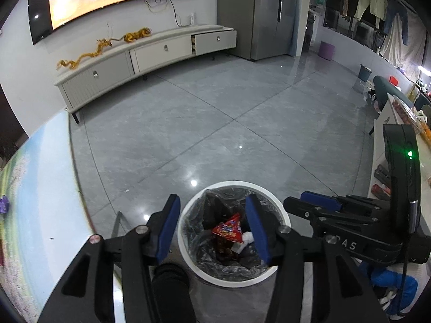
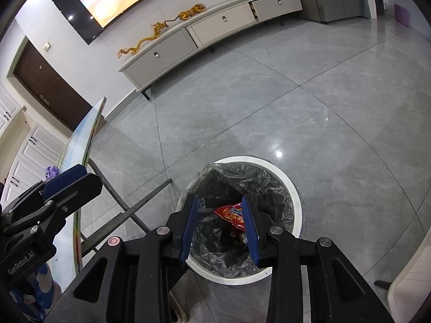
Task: Collect trash
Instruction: 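Open the left tool over the bin while the right tool releases the white bag, then move both tools back toward the table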
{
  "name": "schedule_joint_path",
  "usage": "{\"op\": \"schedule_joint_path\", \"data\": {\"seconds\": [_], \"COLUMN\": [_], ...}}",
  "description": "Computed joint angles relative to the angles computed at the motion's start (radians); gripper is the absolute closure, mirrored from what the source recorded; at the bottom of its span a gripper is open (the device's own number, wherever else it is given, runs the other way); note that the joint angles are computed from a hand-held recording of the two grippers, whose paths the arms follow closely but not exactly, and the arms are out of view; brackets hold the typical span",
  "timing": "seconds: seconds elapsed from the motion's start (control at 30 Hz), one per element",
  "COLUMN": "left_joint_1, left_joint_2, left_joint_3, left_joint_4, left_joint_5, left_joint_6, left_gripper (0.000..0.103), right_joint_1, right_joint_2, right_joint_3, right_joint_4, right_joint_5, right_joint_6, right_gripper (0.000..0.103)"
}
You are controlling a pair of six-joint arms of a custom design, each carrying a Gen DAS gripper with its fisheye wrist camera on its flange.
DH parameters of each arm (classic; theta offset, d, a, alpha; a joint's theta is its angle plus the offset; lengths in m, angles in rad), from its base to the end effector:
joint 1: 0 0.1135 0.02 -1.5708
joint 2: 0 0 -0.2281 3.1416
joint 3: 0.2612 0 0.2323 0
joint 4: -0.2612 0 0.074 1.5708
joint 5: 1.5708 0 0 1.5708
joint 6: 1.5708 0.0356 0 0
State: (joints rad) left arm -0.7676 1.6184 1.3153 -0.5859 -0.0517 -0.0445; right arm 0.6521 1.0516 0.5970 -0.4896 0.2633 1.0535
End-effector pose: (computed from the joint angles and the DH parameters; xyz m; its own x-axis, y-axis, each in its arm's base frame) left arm 0.2402 -0.2292 0.2466 -0.5880 0.5057 -0.6314 0.6445 0.7645 0.0120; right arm 0.1633 0.1130 0.1791 -0.7222 0.5044 -0.4732 0.3298 0.8526 0.4054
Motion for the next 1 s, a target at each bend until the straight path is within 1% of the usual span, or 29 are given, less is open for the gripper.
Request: {"op": "schedule_joint_path", "data": {"seconds": [0.3,0.4,0.57,0.63,0.77,0.83,0.9,1.0], "left_joint_1": [0.031,0.087,0.197,0.261,0.439,0.571,0.695,0.896], "left_joint_2": [-0.135,-0.186,-0.286,-0.341,-0.422,-0.449,-0.454,-0.441], "left_joint_3": [-0.065,-0.091,-0.145,-0.181,-0.222,-0.231,-0.230,-0.217], "left_joint_4": [-0.010,-0.022,-0.039,-0.043,-0.065,-0.078,-0.082,-0.087], "left_joint_5": [-0.057,-0.045,-0.014,0.007,0.084,0.141,0.194,0.278], "left_joint_6": [-0.015,-0.018,-0.014,-0.001,0.046,0.089,0.136,0.221], "left_gripper": [0.054,0.054,0.054,0.054,0.054,0.054,0.054,0.054], "right_joint_1": [0.087,0.124,0.189,0.218,0.280,0.304,0.325,0.340], "right_joint_2": [0.012,0.026,0.105,0.145,0.254,0.315,0.389,0.499], "right_joint_3": [0.096,0.134,0.240,0.290,0.426,0.503,0.599,0.746], "right_joint_4": [-0.080,-0.103,-0.126,-0.134,-0.148,-0.154,-0.164,-0.173], "right_joint_5": [0.067,0.094,0.127,0.139,0.157,0.160,0.161,0.149], "right_joint_6": [0.024,0.028,0.017,0.010,-0.021,-0.046,-0.081,-0.143], "right_gripper": [0.068,0.068,0.068,0.068,0.068,0.067,0.064,0.062]}}
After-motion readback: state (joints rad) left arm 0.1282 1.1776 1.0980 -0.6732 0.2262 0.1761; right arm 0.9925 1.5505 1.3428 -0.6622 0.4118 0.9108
